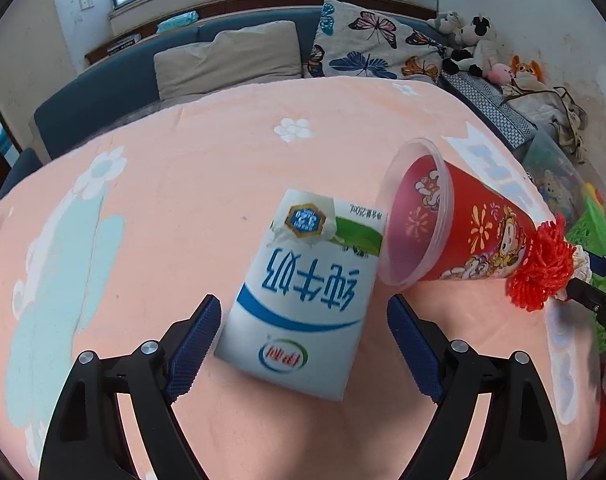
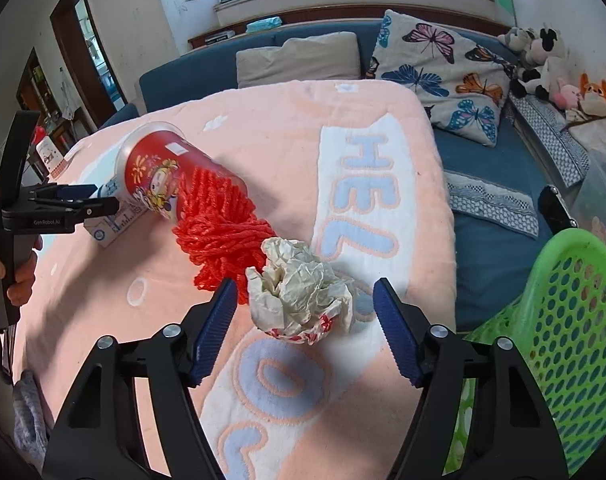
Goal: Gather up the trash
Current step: 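Grasp the crumpled white tissue with the right gripper while the left gripper grasps the white milk carton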
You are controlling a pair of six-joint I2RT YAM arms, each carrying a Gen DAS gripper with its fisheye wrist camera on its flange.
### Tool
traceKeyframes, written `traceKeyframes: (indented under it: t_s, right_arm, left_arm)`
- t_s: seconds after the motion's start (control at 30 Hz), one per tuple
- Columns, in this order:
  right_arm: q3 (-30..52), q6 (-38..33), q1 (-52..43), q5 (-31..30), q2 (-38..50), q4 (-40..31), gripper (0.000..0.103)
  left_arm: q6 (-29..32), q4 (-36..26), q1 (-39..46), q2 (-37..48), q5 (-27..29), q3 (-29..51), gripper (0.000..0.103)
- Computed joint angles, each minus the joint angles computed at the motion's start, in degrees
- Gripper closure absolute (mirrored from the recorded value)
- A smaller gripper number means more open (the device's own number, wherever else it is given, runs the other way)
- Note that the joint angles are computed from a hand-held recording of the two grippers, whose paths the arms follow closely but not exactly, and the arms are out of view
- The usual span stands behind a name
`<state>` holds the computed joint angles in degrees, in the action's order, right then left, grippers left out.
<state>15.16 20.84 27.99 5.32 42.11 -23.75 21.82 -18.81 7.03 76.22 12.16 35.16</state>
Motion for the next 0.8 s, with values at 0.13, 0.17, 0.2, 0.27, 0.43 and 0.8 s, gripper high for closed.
traceKeyframes:
  t_s: [0.13,0.17,0.2,0.27,0.43,0.8]
  right_arm:
    - [-0.7,-1.1,-1.6,-1.8,1.8,2.0,0.039]
    - [-0.7,-1.4,-2.0,-2.1,2.2,2.4,0.039]
    - [-0.8,-1.5,-2.2,-2.1,2.2,2.7,0.039]
    - [-0.9,-2.4,-3.4,-3.4,2.8,3.7,0.039]
    - [-1.2,-2.2,-2.6,-3.3,3.8,5.0,0.043]
    - [-0.8,2.1,2.0,0.2,-7.1,-3.2,0.051]
  left_arm:
    - [0.5,1.0,-0.9,1.6,-0.7,0.8,0.018]
    - [0.5,1.1,-1.0,2.4,-0.7,1.2,0.018]
    - [0.4,1.3,-1.1,3.2,-0.9,1.5,0.018]
    - [0.6,1.5,-0.8,4.6,-0.2,2.1,0.018]
    - [0.8,2.3,-0.5,7.0,0.3,2.6,0.026]
    - [0.5,2.3,0.1,2.6,0.0,-0.2,0.04]
